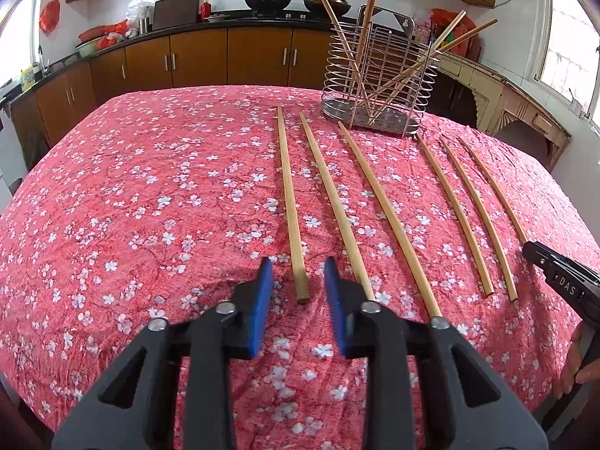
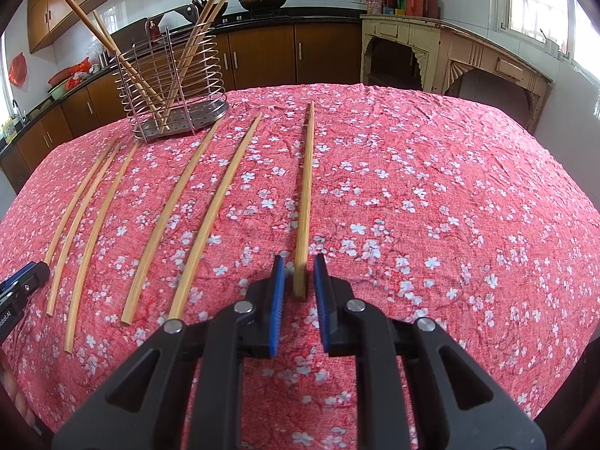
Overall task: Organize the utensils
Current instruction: 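Close the left gripper on a chopstick while the right gripper grasps another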
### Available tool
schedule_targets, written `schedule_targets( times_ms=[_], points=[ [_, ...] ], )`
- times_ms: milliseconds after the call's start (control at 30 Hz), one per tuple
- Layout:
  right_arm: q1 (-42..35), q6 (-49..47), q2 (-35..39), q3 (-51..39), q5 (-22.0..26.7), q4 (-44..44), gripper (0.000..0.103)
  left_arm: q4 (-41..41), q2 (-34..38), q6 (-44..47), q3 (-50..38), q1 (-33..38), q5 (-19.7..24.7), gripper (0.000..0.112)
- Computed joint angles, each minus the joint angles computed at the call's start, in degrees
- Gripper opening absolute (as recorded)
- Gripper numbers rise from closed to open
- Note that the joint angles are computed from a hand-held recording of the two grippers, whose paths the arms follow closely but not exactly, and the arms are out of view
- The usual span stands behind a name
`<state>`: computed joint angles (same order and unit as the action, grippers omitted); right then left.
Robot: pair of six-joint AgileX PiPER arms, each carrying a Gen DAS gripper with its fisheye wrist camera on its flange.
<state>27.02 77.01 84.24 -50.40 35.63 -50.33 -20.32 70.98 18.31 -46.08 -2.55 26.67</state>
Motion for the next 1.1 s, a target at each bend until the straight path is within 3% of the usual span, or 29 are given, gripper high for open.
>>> schedule_targets(
  times_ms=[233,433,500,633,667,900,1100],
  points=[
    [0.00,0.30,-0.11,0.13,-0.22,-0.03,0.017,-1.05,-0.39,0.33,0.28,0.88,0.32,0.017],
    [-0.03,0.32,-0.18,0.21,-0.26,-0.05,0.016,0.40,-1.16,-0.97,0.94,0.49,-0.04,0.017],
    [-0.05,0.37,-0.24,0.31,-0.49,-0.15,0.009,0.69,-1.28,-1.47,1.07,0.31,-0.21,0.017],
    [-0.85,0.78,-1.31,1.47,-2.20,0.12,0.008,-0.77,-1.43,0.01,1.23,0.76,-0.06,0.014],
    [-0.97,0.77,-1.43,1.58,-2.43,0.19,0.008,-1.75,-1.29,1.13,1.03,1.19,0.37,0.007],
    [-1.79,0.32,-2.15,2.28,-3.68,0.81,0.008,-15.36,0.01,17.11,-0.69,8.96,7.54,0.007],
    [-1.63,1.58,-3.34,2.75,-2.38,-0.71,0.008,-17.87,0.26,22.70,-2.31,13.09,10.67,0.007]
  ],
)
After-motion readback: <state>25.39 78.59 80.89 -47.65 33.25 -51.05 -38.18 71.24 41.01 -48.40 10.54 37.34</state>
